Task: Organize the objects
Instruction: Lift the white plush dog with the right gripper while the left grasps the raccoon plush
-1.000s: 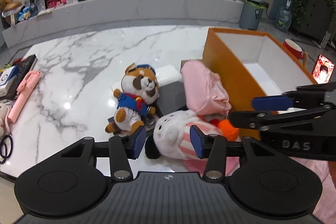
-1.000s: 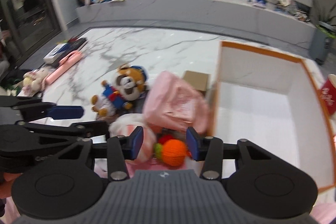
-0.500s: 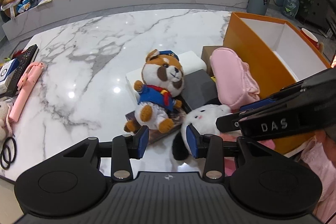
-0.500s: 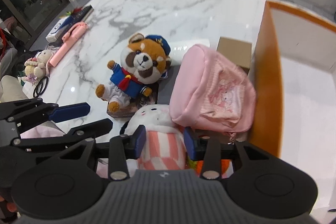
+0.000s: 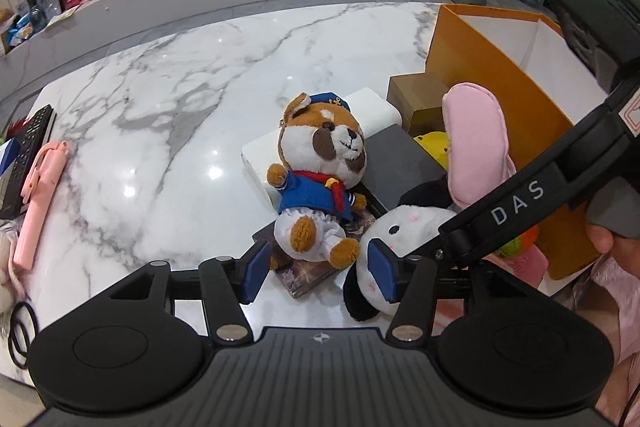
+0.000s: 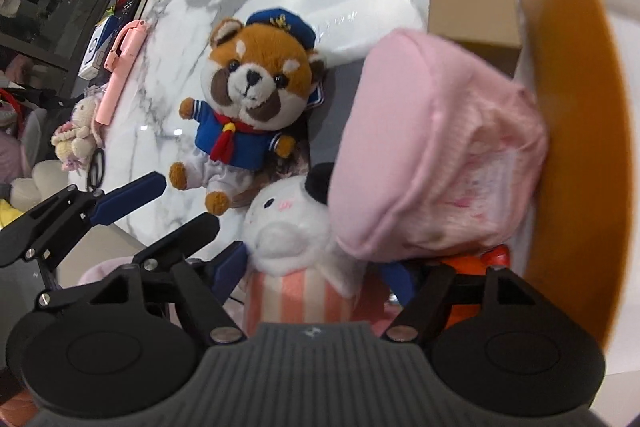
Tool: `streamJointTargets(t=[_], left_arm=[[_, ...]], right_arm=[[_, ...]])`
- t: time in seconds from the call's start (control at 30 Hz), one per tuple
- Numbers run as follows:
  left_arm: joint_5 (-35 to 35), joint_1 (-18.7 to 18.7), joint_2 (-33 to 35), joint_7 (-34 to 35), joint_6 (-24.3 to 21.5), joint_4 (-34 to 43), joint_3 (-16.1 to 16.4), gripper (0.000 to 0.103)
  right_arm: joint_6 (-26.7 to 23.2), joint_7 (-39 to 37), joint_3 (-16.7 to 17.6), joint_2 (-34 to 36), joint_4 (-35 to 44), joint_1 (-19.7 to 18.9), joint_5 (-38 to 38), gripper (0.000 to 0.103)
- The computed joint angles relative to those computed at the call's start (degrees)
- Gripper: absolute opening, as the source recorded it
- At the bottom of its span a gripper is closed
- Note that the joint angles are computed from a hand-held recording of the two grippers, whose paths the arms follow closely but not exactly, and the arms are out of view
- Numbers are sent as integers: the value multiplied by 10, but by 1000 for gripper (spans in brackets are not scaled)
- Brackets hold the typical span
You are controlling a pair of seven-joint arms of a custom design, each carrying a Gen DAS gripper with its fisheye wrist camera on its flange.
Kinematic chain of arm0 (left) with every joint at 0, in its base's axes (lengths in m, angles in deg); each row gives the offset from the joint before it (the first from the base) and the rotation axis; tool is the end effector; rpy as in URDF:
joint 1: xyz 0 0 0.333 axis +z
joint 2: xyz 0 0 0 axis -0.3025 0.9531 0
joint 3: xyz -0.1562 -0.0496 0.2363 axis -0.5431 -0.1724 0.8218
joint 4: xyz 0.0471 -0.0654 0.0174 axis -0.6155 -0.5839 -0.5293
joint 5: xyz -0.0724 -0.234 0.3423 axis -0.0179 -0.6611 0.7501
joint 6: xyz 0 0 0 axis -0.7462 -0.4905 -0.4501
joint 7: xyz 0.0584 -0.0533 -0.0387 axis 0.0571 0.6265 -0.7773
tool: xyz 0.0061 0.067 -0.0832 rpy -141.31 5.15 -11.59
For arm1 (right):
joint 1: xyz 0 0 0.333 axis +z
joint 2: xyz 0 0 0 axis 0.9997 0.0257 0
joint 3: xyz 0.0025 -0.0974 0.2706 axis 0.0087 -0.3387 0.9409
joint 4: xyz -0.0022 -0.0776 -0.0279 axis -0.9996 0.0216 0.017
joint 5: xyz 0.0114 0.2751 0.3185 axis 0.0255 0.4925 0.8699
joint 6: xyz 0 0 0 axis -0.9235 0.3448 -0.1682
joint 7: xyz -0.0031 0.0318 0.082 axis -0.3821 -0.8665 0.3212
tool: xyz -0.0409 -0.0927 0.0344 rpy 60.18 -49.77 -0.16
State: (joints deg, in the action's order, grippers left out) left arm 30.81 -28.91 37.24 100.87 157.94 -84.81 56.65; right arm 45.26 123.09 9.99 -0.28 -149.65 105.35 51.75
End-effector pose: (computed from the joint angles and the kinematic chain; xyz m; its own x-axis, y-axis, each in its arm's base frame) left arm 0.5413 -0.2470 0.3709 -0.2519 -0.9673 -0.0313 -0.8044 0.2272 -0.5490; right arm 0.6119 0.2841 0.3522 0.3402 -0.8273 -0.4471 -0.9401 -0.3106 -0.1406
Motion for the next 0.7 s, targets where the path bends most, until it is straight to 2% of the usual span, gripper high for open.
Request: streamJointTargets(t=[0.03, 0.07, 0.13, 0.3, 0.43, 0.57, 0.63, 0.7], left_arm=[[-15, 1, 2, 16, 0, 1, -1, 65], [-31, 3, 3, 33, -1, 3, -3, 65], [-66, 5, 6, 70, -4, 7, -5, 67], [-182, 11, -3, 189, -20, 10, -14, 69], [-181, 9, -23, 217, -43, 13, -6, 69], [-137, 11, -17, 189, -52, 33, 2, 69], [-123, 12, 1, 180, -62, 55, 3, 69], [-154, 16, 22, 202, -67, 76, 0, 69]], right_arm=[[-11, -1, 2, 6, 7, -3, 9, 73], [-19, -3, 4, 11, 12, -7, 20, 66], [-30, -5, 5, 15, 19, -11, 31, 63], [-4, -15, 3, -15, -11, -5, 29, 59], [19, -39, 3, -61, -53, -8, 49, 59], [27, -71, -2, -115, -97, -9, 73, 59], [56, -88, -4, -144, -122, -3, 68, 59], [98, -99, -6, -169, -146, 5, 57, 59]])
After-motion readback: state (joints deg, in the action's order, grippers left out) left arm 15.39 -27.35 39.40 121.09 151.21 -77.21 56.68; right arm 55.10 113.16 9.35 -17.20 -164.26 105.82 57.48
